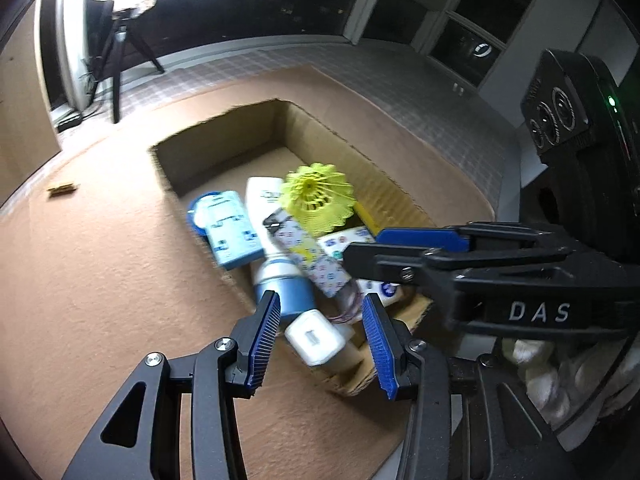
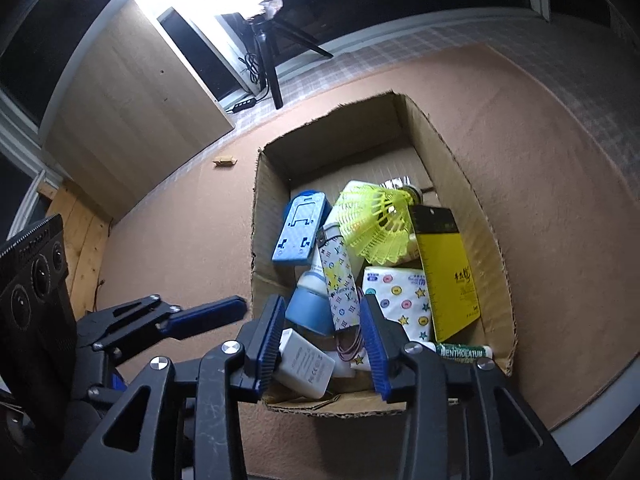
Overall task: Organize objects
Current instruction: 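Open the right tool to drop the charger into the box, then move the right tool to the wooden clothespin and grasp it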
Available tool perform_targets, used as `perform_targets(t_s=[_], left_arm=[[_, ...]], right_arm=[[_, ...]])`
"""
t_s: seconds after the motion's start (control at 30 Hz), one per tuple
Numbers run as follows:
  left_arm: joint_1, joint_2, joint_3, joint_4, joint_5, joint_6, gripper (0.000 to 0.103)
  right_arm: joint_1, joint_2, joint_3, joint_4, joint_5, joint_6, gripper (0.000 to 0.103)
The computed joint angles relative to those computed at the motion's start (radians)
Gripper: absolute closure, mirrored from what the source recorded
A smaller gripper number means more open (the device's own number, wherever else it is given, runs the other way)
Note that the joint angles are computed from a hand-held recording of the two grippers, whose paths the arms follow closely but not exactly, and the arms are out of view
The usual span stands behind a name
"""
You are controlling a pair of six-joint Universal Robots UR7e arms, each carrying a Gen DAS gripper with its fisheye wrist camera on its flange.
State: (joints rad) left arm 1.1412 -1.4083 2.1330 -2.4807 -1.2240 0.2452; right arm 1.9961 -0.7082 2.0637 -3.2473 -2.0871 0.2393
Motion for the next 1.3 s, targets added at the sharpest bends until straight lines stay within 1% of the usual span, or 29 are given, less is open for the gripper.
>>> perform_targets(t_s=[0.13, 0.2, 0.33, 0.43, 0.5, 0.57, 0.67, 0.7, 0.93, 1.0, 1.1, 1.23, 1.3], left_arm=[[0.014, -0.046, 0.003, 0.012, 0.026, 0.0, 0.057], [0.021, -0.075, 0.009, 0.019, 0.052, 0.003, 0.057], [0.06, -0.129, 0.003, 0.038, 0.082, -0.019, 0.057], [0.095, -0.164, -0.007, 0.047, 0.098, -0.027, 0.057], [0.123, -0.187, -0.014, 0.057, 0.113, -0.033, 0.057], [0.146, -0.202, -0.019, 0.061, 0.128, -0.036, 0.057], [0.187, -0.226, -0.027, 0.07, 0.15, -0.04, 0.057], [0.199, -0.234, -0.029, 0.072, 0.161, -0.042, 0.057], [0.267, -0.269, -0.034, 0.063, 0.208, -0.042, 0.056], [0.286, -0.273, -0.037, 0.063, 0.224, -0.04, 0.055], [0.311, -0.278, -0.048, 0.07, 0.23, -0.044, 0.055], [0.338, -0.284, -0.06, 0.07, 0.236, -0.044, 0.054], [0.357, -0.289, -0.07, 0.073, 0.233, -0.049, 0.054]], right_arm=[[0.023, 0.02, -0.036, -0.001, 0.0, -0.03, 0.067], [0.036, 0.041, -0.065, -0.011, -0.006, -0.056, 0.067], [0.056, 0.082, -0.145, 0.022, -0.01, -0.089, 0.066], [0.061, 0.121, -0.228, 0.076, 0.034, -0.131, 0.066], [0.066, 0.15, -0.289, 0.117, 0.036, -0.152, 0.066], [0.071, 0.198, -0.38, 0.176, 0.025, -0.178, 0.067], [0.061, 0.265, -0.518, 0.292, 0.044, -0.176, 0.067], [0.059, 0.282, -0.548, 0.31, 0.046, -0.174, 0.067], [0.05, 0.473, -0.894, 0.521, 0.006, -0.221, 0.067], [0.04, 0.514, -0.97, 0.559, 0.012, -0.224, 0.067], [0.02, 0.595, -1.122, 0.636, 0.026, -0.214, 0.067], [0.015, 0.727, -1.355, 0.76, -0.014, -0.256, 0.067], [0.012, 0.779, -1.446, 0.807, -0.02, -0.266, 0.067]])
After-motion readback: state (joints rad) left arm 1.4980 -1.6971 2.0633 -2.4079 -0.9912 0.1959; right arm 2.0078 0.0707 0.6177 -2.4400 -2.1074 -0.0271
